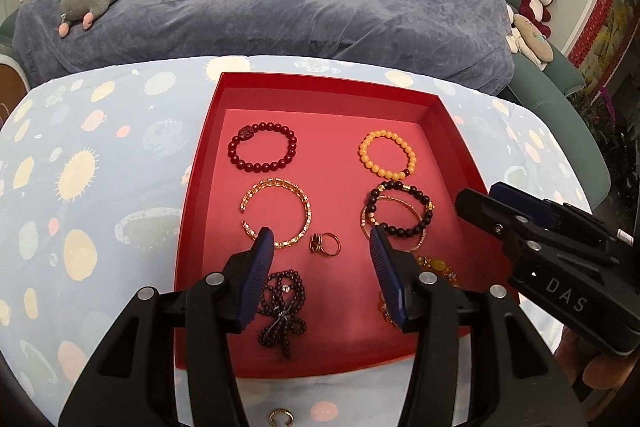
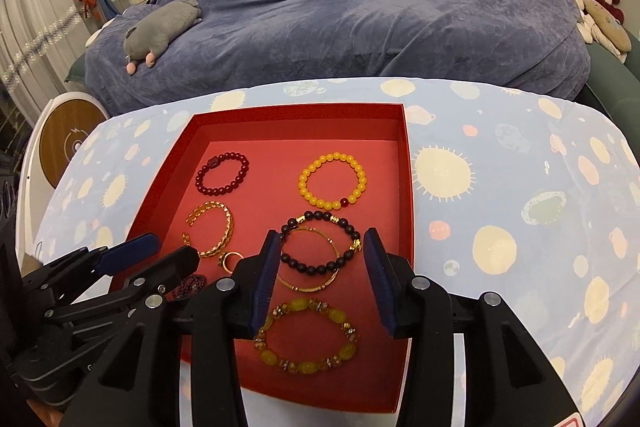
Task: Organize jewelry
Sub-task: 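Move both tools back over the two gold hoop earrings, then grasp a gold hoop earring with the left tool while the right tool grasps the other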
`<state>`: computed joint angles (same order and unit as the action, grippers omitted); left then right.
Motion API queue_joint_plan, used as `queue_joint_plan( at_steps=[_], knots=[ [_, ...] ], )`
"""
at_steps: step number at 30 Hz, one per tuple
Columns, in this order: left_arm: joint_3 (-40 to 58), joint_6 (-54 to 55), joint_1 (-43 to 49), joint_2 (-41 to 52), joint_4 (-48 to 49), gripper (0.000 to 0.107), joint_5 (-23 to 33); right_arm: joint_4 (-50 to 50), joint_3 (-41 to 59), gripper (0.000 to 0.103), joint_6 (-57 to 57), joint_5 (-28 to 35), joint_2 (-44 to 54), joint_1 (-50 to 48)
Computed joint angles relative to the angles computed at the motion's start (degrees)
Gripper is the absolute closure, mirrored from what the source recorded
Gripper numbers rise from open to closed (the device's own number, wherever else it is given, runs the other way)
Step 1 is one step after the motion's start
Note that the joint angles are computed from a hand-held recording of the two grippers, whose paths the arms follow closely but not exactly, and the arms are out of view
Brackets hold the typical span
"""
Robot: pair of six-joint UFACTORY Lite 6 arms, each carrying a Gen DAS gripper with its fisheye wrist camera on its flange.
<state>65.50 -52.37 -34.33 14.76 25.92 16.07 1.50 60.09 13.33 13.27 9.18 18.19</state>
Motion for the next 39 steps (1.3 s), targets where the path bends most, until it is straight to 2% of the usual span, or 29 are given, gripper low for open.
queue_joint_plan(
  at_steps=[7,15,25,33,39],
  knots=[
    [-8.01,-8.11,-3.38,-9.35,5.20,0.059,1.65,-4.29,-8.01,0.060,6.18,1.65,-10.24,2.52],
    [-15.98,-17.96,-8.56,-18.01,11.24,0.059,5.24,-17.35,-16.88,0.060,21.55,4.88,-21.36,8.07],
    [-26.51,-27.39,-14.82,-27.69,13.85,0.059,8.60,-22.35,-27.94,0.060,31.99,8.50,-31.78,14.93],
    [-33.14,-32.93,-18.42,-33.10,14.84,0.059,10.64,-30.55,-33.57,0.060,46.11,10.98,-35.01,24.26],
    [-37.79,-35.62,-19.70,-36.74,15.22,0.059,12.28,-32.88,-35.47,0.060,51.92,9.18,-32.96,27.43]
  ],
)
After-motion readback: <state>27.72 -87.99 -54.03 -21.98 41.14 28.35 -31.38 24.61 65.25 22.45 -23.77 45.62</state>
